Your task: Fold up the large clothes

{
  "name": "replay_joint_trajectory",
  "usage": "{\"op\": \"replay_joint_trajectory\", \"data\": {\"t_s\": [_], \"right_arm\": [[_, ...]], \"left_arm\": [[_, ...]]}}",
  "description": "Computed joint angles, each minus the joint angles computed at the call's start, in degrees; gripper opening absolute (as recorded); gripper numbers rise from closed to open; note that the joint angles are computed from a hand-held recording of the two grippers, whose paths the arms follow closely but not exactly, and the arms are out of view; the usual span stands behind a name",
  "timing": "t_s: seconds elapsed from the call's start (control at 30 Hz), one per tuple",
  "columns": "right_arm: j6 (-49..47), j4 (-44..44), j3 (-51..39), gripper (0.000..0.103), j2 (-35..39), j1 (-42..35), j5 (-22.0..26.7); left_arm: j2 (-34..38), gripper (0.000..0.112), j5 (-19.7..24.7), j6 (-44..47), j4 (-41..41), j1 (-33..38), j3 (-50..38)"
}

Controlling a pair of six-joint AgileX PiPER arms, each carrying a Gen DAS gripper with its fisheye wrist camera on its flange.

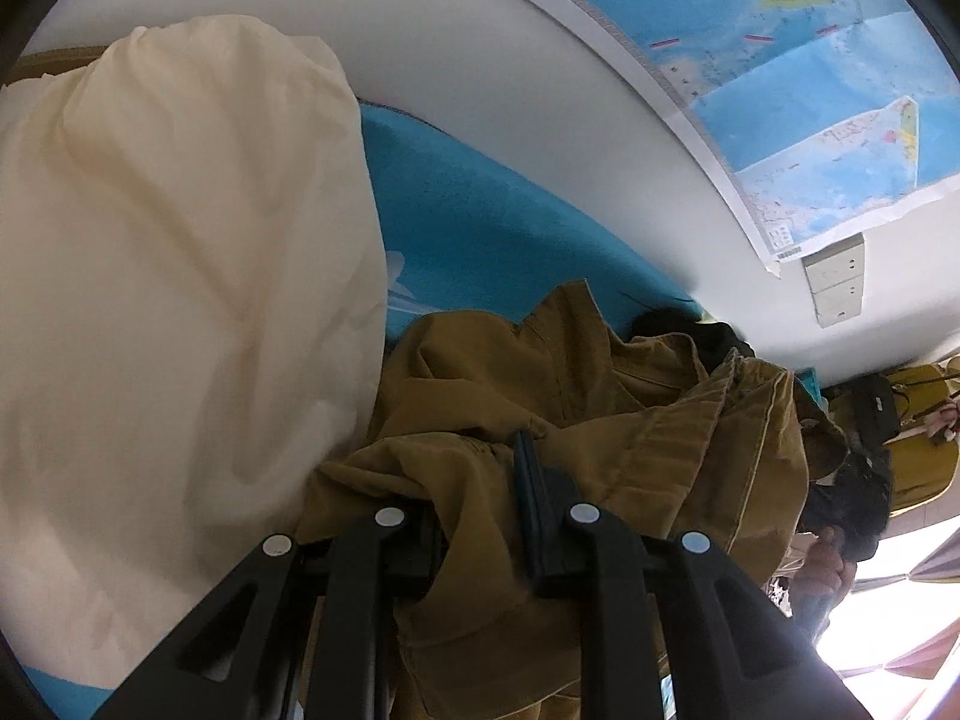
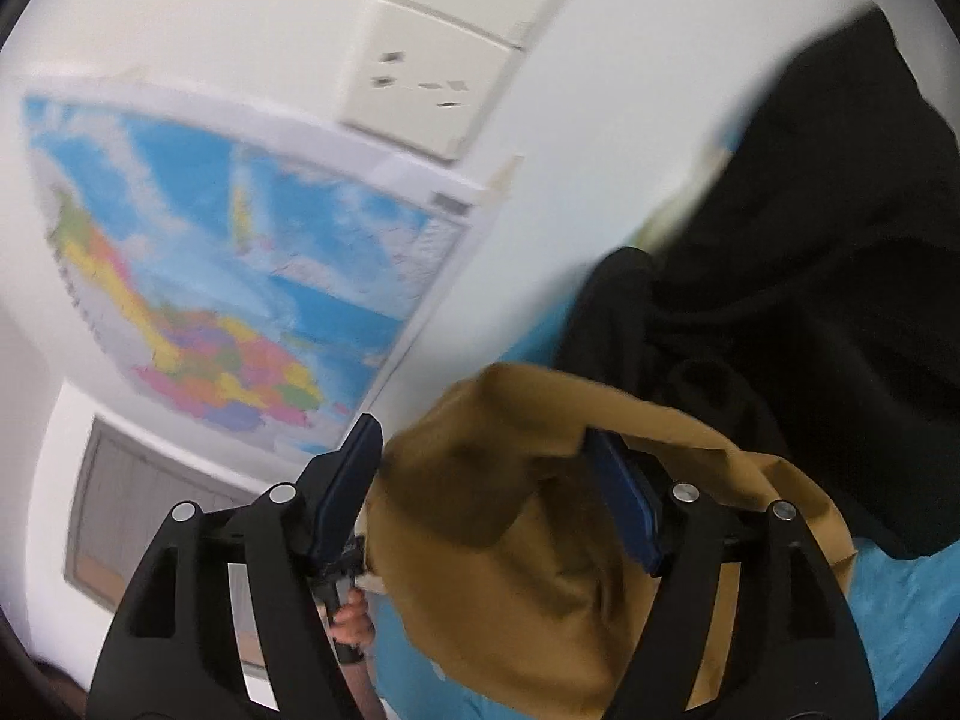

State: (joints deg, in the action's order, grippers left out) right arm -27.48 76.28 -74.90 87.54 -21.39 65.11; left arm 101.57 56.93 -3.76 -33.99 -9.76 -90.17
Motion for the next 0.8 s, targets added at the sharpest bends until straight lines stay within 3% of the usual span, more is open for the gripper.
{"op": "replay_joint_trajectory", "data": {"t_s": [0.1, 0.2, 0.33, 0.4, 0.47, 0.57, 0.67, 0.73, 0.8], "right_arm": [[-3.6, -8.7, -0.7, 0.070, -5.1, 4.8, -3.6], [-1.6, -25.0, -1.4, 0.063, -8.9, 16.7, -13.3], [8.5, -47.9, -3.0, 0.055, -4.7, 29.8, -23.9], [14.5, -53.5, -5.2, 0.049, -0.7, 30.8, -24.7], [14.5, -52.9, -7.1, 0.049, 2.8, 29.7, -24.5], [16.5, -52.6, -11.1, 0.040, 7.3, 28.0, -22.0], [16.3, -53.4, -12.6, 0.038, 8.5, 27.6, -20.9], [16.3, -54.3, -12.4, 0.038, 8.5, 27.6, -20.8], [16.7, -55.4, -12.3, 0.038, 8.4, 27.8, -20.9]], "left_arm": [[0.4, 0.019, 0.1, 0.0, -0.8, 0.3, -0.2], [0.3, 0.019, 0.0, -0.3, -1.1, 0.5, 0.0], [-0.1, 0.019, -0.3, -0.5, -1.0, 0.3, 0.3], [-0.3, 0.020, 0.1, -0.3, -1.3, 0.4, 0.2], [-1.2, 0.024, 0.5, 1.1, -3.5, 1.3, 1.0], [-4.1, 0.033, -0.1, 4.6, -8.3, 2.5, 3.4], [-8.0, 0.042, -0.1, 10.7, -15.3, 4.2, 6.5], [-12.0, 0.070, -2.0, 16.8, -21.1, 5.1, 10.3], [-15.5, 0.072, -4.4, 18.8, -22.0, 4.7, 12.5]]}}
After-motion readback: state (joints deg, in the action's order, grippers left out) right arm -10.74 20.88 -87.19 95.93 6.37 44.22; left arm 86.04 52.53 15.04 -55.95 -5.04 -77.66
